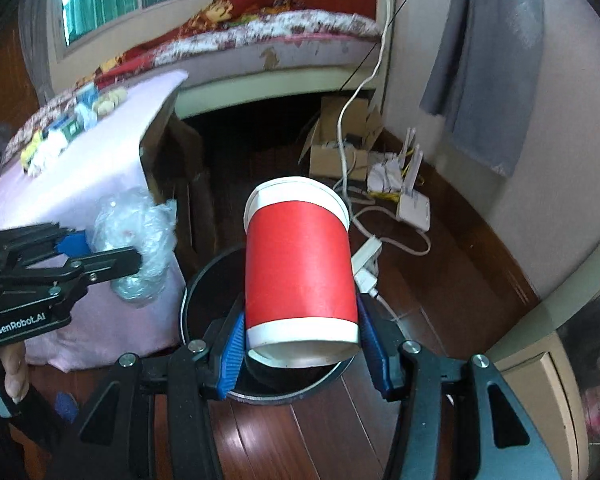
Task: Collect trash
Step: 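Carry the clear bag and red cup over the black bin with both grippers, then open both grippers to drop the clear bag and red cup into the bin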
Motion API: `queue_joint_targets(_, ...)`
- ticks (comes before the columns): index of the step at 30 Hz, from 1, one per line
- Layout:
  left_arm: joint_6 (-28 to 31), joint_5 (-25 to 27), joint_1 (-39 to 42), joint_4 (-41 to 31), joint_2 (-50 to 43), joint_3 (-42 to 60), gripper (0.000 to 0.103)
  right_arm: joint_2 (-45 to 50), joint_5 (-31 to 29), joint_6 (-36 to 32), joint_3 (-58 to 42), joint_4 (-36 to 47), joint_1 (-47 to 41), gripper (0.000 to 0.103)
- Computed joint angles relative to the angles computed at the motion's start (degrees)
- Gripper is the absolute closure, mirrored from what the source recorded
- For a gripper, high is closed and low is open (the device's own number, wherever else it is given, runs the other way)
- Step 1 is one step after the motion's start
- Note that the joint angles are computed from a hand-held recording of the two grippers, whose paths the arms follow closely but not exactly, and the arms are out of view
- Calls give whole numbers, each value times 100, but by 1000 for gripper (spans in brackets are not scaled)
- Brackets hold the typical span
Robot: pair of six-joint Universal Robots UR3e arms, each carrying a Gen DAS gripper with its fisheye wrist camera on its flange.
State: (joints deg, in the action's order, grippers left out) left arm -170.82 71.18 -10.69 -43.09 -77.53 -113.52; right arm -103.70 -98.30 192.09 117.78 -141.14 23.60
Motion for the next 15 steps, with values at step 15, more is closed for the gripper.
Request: queue_joint_targets(15,-162,-297,107,48,-1117,-34,65,1474,453,-493,55,-410,-137,49)
